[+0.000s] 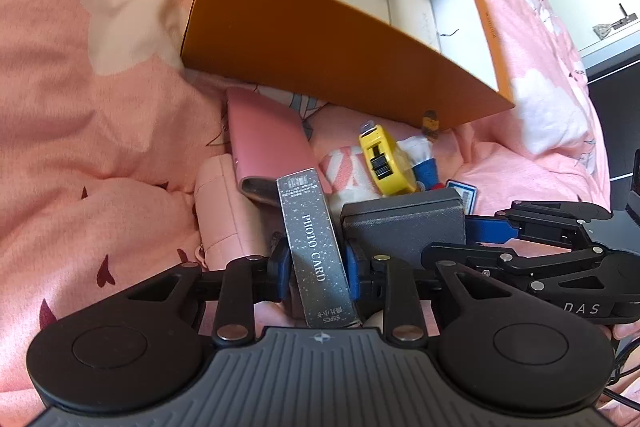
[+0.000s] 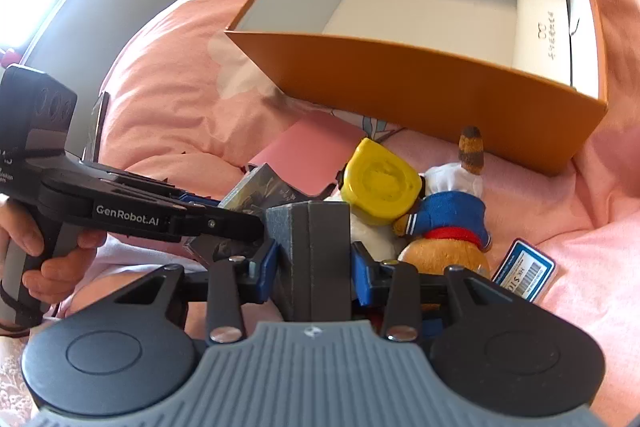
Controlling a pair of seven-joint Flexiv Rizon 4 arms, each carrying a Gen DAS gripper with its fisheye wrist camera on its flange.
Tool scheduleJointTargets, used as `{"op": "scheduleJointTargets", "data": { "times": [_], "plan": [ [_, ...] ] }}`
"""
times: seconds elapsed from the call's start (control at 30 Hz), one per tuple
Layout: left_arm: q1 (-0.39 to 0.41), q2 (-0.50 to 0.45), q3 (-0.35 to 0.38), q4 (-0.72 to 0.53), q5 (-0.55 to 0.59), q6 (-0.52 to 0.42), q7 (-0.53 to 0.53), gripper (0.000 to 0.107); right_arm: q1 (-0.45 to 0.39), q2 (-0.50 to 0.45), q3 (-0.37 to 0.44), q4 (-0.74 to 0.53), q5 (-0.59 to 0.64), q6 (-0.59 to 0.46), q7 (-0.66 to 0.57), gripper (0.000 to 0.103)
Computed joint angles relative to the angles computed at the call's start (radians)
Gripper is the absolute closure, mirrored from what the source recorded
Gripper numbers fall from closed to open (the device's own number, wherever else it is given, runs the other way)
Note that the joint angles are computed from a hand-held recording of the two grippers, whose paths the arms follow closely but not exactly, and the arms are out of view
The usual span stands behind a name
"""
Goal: Organize objects
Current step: 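Grasp the dark grey box with the right gripper while the left grasps the silver PHOTO CARD pack, then lower the dark grey box into the orange box and open the right gripper while the left carries the pack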
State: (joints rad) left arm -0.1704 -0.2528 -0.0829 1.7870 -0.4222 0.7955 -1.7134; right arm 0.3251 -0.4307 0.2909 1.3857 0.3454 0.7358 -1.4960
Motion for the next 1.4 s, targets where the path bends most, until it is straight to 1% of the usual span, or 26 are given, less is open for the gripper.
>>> {"op": "scheduleJointTargets", "data": {
  "times": [0.1, 0.2, 0.33, 0.43, 0.53, 0.63, 0.77, 0.87, 1.0, 1.2, 1.4],
  "plan": [
    [-0.004, 0.017, -0.001, 0.005, 0.008, 0.040, 0.022, 0.081, 0.001, 0.021, -0.003, 0.015, -0.009, 0.025, -0.005, 0.063],
    [-0.002, 0.037, -0.004, 0.022, -0.019, 0.085, 0.047, 0.082, 0.000, 0.040, -0.008, 0.020, -0.012, 0.051, 0.002, 0.063],
    [0.006, 0.053, -0.016, 0.041, -0.098, 0.162, 0.105, 0.082, -0.006, 0.053, -0.017, 0.008, -0.019, 0.073, 0.012, 0.064],
    [0.008, 0.051, -0.023, 0.035, -0.139, 0.215, 0.143, 0.082, -0.001, 0.054, -0.032, -0.009, -0.048, 0.096, 0.029, 0.064],
    [0.010, 0.028, -0.027, -0.005, -0.146, 0.256, 0.159, 0.082, -0.008, 0.042, -0.041, -0.045, -0.062, 0.105, 0.049, 0.064],
    [0.011, -0.001, -0.026, -0.053, -0.124, 0.294, 0.156, 0.082, -0.006, 0.013, -0.058, -0.099, -0.090, 0.120, 0.086, 0.064],
    [0.019, -0.069, -0.024, -0.140, -0.087, 0.336, 0.133, 0.082, 0.002, -0.061, -0.088, -0.205, -0.148, 0.122, 0.167, 0.064],
    [0.027, -0.129, -0.025, -0.218, -0.046, 0.328, 0.121, 0.082, 0.003, -0.142, -0.098, -0.315, -0.189, 0.057, 0.216, 0.064],
    [0.042, -0.201, -0.040, -0.298, -0.040, 0.293, 0.115, 0.082, -0.003, -0.267, -0.087, -0.479, -0.195, -0.082, 0.242, 0.064],
    [0.044, -0.281, -0.034, -0.381, -0.003, 0.231, 0.083, 0.082, -0.011, -0.428, -0.071, -0.711, -0.160, -0.299, 0.257, 0.064],
    [0.048, -0.341, -0.028, -0.456, 0.022, 0.164, 0.058, 0.082, -0.008, -0.543, -0.072, -0.902, -0.125, -0.470, 0.259, 0.064]
  ]
}}
